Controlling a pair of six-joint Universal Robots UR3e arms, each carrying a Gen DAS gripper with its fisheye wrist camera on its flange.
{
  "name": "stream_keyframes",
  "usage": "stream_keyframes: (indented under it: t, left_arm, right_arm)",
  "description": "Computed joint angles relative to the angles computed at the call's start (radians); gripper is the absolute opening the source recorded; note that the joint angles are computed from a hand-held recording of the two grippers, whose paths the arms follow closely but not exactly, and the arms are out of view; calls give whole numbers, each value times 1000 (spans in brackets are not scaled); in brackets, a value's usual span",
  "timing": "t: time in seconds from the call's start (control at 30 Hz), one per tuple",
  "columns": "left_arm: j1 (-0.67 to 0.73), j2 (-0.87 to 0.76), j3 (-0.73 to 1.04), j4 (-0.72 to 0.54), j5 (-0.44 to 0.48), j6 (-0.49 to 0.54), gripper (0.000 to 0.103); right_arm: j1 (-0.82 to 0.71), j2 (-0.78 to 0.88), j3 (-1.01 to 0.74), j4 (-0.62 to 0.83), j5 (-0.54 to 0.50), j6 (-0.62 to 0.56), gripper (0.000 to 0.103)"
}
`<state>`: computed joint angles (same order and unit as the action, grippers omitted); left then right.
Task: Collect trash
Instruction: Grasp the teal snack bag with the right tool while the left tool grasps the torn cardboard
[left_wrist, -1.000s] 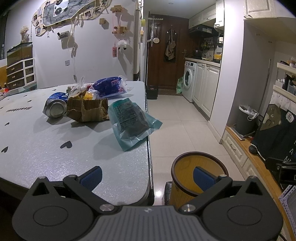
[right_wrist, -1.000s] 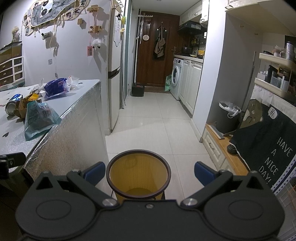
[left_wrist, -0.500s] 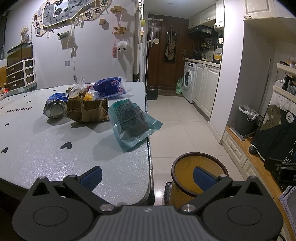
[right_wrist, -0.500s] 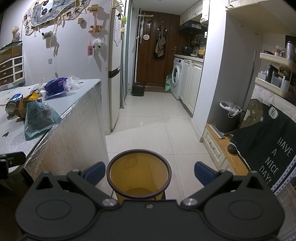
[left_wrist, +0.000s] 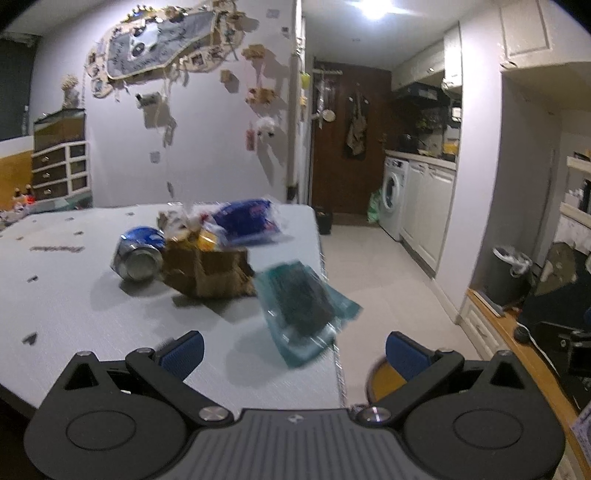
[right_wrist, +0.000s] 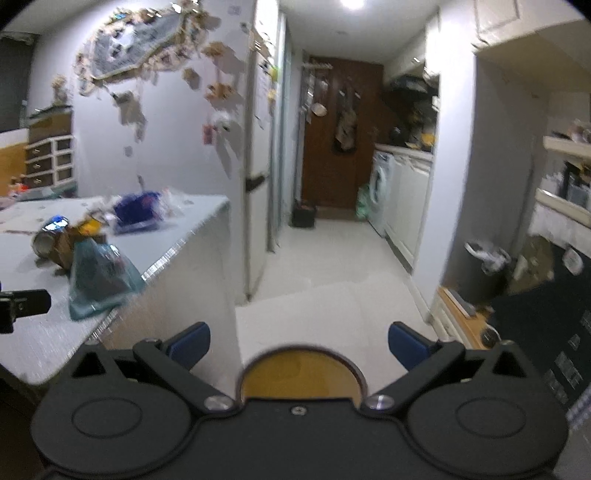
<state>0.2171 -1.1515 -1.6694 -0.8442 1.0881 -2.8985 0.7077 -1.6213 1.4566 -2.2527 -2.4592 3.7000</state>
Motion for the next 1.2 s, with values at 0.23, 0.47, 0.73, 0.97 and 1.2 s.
stream_keyframes:
  t: [0.23, 0.47, 0.73, 0.97, 1.2]
  left_arm:
    - [37, -123, 92, 88, 21, -36, 103]
    - [59, -267, 237, 41, 45, -61, 103]
    - [86, -336, 333, -30, 44, -56, 103]
    - [132, -440, 460, -92, -39, -64, 103]
    - [95, -573, 612, -158, -21, -28, 103]
  right_arm:
    - [-132, 65, -30, -248, 240, -207, 103]
    - [-217, 171, -91, -413, 444, -320, 103]
    - [-380, 316, -292, -347, 892, -404, 103]
    - [-492, 560, -687, -89, 1211, -515, 103]
    - [-552, 793, -1088, 194, 1446, -584, 103]
